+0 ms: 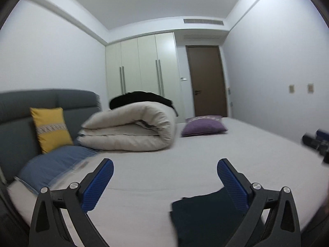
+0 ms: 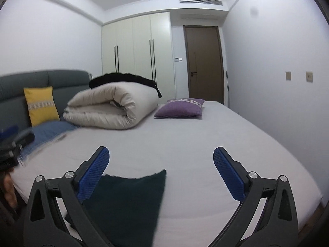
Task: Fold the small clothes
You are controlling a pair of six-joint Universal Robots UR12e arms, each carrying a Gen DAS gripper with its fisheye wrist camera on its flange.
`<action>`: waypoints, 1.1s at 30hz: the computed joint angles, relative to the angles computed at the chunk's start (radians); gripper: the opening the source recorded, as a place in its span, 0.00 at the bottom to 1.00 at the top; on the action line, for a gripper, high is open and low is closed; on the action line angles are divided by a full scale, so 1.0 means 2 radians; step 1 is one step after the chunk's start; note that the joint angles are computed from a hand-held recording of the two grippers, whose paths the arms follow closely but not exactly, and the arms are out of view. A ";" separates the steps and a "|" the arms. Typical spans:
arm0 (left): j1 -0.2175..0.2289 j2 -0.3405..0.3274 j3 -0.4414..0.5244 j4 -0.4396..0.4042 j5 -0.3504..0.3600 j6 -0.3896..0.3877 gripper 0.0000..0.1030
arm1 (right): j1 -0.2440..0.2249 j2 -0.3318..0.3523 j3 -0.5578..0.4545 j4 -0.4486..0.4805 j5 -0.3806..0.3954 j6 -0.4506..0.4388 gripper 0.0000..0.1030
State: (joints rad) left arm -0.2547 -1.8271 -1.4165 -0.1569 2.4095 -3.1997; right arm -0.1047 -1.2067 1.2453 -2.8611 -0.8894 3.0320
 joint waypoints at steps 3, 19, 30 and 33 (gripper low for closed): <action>-0.005 -0.002 0.003 -0.029 0.018 -0.006 1.00 | 0.001 -0.005 0.001 0.011 -0.003 -0.004 1.00; 0.028 0.020 0.002 -0.332 -0.102 -0.236 1.00 | 0.028 -0.004 -0.019 0.214 -0.080 -0.095 1.00; 0.045 0.022 -0.008 -0.376 -0.159 -0.277 1.00 | 0.046 0.019 -0.034 0.289 -0.133 -0.098 1.00; 0.046 0.022 -0.008 -0.380 -0.165 -0.279 1.00 | 0.053 0.022 -0.030 0.286 -0.150 -0.111 1.00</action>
State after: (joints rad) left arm -0.1627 -1.7823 -1.4327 -0.9160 2.0803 -3.7570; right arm 0.0007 -1.1626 1.1860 -2.2898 -1.1892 2.8108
